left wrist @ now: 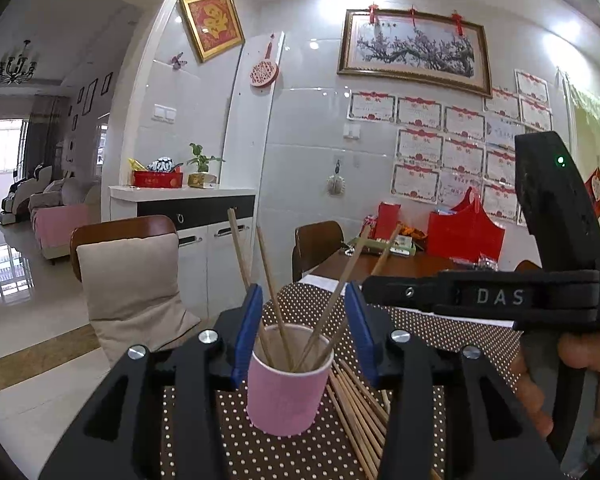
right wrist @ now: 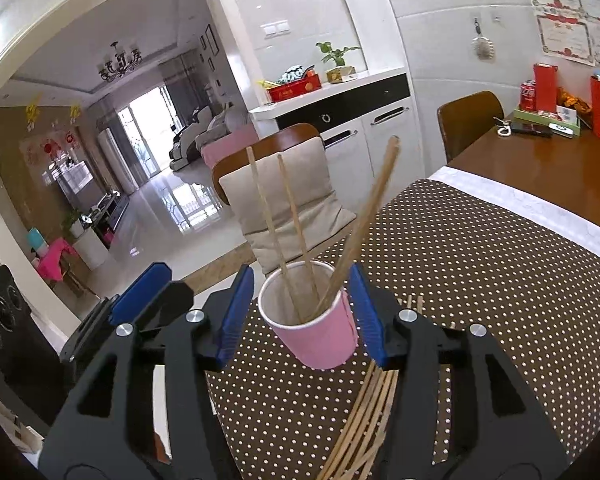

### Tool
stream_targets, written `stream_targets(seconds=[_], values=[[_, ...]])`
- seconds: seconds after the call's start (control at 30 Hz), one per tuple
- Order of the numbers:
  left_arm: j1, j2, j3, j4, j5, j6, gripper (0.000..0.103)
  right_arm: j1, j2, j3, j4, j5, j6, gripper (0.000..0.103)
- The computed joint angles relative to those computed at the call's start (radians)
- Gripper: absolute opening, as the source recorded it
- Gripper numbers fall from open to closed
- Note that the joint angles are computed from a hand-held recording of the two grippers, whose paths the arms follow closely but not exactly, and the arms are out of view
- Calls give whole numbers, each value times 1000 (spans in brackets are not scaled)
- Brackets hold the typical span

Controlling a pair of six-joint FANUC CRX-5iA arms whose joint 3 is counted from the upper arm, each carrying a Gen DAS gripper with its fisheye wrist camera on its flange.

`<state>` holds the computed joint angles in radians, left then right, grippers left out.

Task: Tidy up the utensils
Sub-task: 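Move both open tools back down to the remaining chopsticks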

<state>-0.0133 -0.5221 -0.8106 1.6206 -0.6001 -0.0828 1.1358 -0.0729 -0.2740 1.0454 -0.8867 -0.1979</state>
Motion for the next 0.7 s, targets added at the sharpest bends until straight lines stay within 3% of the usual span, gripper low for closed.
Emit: stream_targets(seconds=[0.2,0.4,0.5,0.7], values=[[72,-17,27,-237,-63,177,44,30,-45,-50,10,-54,-30,53],[141,26,100,-530,-211,378,44,52,-101,-119,-26,-93,-51,53],[148,78,151,-659,-292,462,44,50,-128,-151,-84,-94,-28,53],[97,177,224,-872,-306,610,44,21,-146,-185,-258,-79,100,53]])
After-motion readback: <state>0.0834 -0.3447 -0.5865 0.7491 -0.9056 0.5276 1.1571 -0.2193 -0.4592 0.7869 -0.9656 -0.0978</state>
